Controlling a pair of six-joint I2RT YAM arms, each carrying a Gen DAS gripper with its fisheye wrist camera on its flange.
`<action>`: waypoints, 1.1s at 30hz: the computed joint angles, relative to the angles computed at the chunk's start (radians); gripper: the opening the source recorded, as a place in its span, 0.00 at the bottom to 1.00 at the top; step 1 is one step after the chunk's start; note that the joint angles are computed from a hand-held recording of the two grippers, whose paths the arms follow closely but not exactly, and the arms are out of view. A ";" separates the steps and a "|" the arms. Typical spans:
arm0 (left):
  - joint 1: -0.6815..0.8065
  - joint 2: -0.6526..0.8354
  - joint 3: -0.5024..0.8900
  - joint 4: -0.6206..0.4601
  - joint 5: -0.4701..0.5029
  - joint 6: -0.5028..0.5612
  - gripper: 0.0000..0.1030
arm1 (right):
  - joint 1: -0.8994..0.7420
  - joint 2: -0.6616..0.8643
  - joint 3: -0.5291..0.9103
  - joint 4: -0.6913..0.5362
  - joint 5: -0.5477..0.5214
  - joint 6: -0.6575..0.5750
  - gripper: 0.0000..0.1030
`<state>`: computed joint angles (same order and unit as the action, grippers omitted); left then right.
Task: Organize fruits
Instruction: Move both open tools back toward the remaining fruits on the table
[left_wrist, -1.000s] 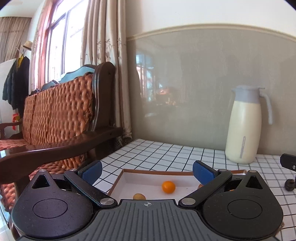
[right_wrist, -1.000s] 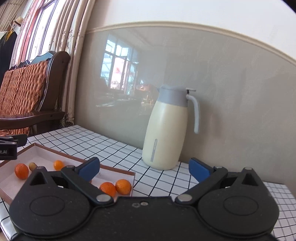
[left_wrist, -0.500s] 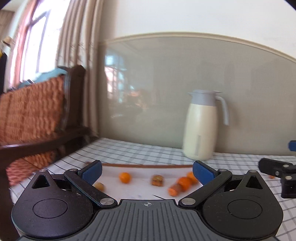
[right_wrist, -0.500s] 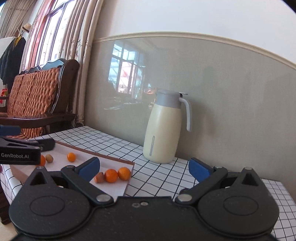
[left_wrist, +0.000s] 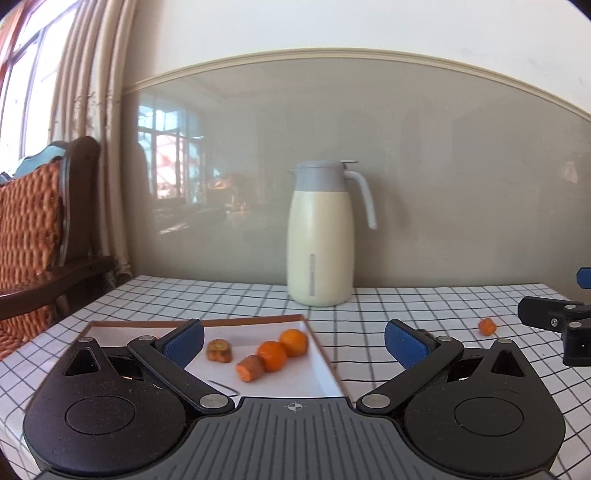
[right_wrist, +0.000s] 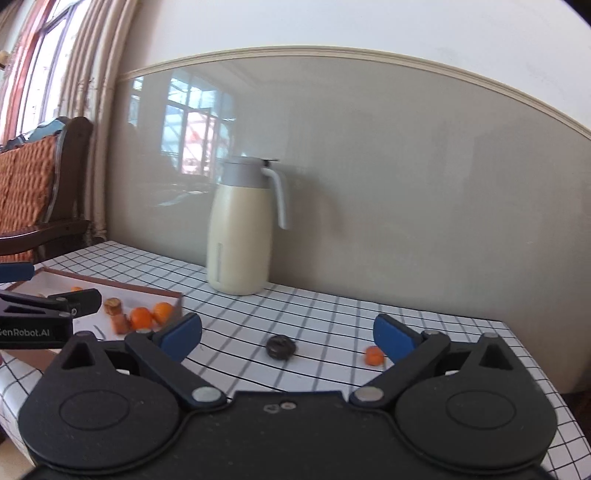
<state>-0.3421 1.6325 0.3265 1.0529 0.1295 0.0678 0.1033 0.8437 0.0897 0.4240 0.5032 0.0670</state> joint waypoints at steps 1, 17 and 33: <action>-0.026 0.001 -0.001 0.008 -0.010 0.001 1.00 | -0.016 -0.010 -0.008 0.000 0.000 -0.007 0.90; -0.335 0.233 0.230 -0.002 -0.219 -0.018 1.00 | -0.457 0.414 -0.006 0.399 -0.306 -0.089 0.77; -0.390 0.480 0.567 -0.269 -0.234 -0.056 0.73 | -0.538 0.833 0.223 0.486 -0.389 -0.082 0.64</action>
